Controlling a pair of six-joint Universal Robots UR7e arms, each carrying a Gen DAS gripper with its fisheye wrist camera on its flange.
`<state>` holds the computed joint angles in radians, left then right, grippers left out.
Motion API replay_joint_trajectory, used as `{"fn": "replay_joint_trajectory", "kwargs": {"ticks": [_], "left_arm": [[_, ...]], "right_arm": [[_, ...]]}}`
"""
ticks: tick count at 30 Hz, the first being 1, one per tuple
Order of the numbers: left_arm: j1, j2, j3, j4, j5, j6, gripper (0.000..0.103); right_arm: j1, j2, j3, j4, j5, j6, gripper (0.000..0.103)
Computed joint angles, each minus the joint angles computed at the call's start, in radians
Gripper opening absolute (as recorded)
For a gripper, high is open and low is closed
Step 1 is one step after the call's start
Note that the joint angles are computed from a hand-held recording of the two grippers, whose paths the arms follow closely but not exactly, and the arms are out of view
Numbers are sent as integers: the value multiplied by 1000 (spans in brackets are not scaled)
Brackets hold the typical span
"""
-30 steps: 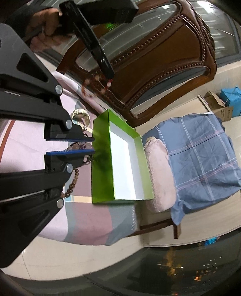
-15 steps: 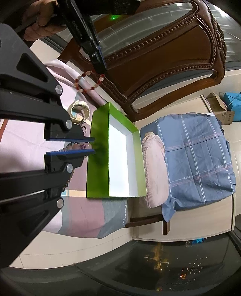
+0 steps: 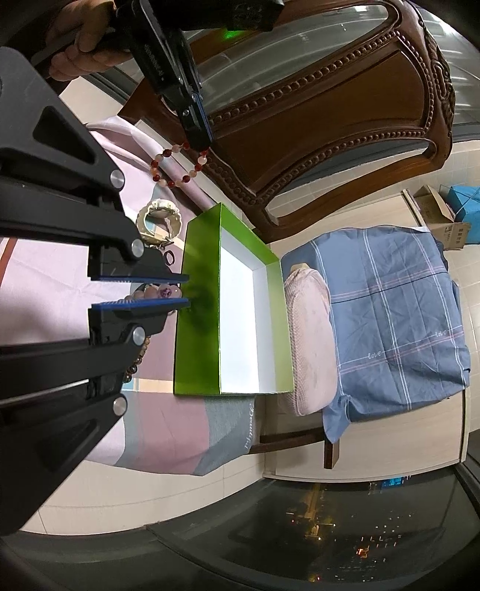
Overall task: Organize jewelry
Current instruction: 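Lift the red bracelet with the left tool while the right tool carries the pink bracelet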
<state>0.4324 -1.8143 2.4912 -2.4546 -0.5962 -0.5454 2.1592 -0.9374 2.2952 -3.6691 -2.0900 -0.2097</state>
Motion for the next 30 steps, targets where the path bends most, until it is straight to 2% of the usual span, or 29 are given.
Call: {"fn": "replay_joint_trajectory", "kwargs": {"ticks": [12, 17, 21, 30], "left_arm": [[10, 12, -4, -5, -8, 17, 8], [6, 12, -6, 13, 1, 2, 8], [3, 19, -6, 20, 9, -6, 8], [0, 28, -12, 52, 23, -37, 8]], "right_arm": [[1, 4, -3, -9, -17, -25, 8], [20, 32, -18, -47, -79, -52, 8], [20, 38, -22, -33, -105, -38, 8], [36, 50, -37, -29, -118, -45, 8]]}}
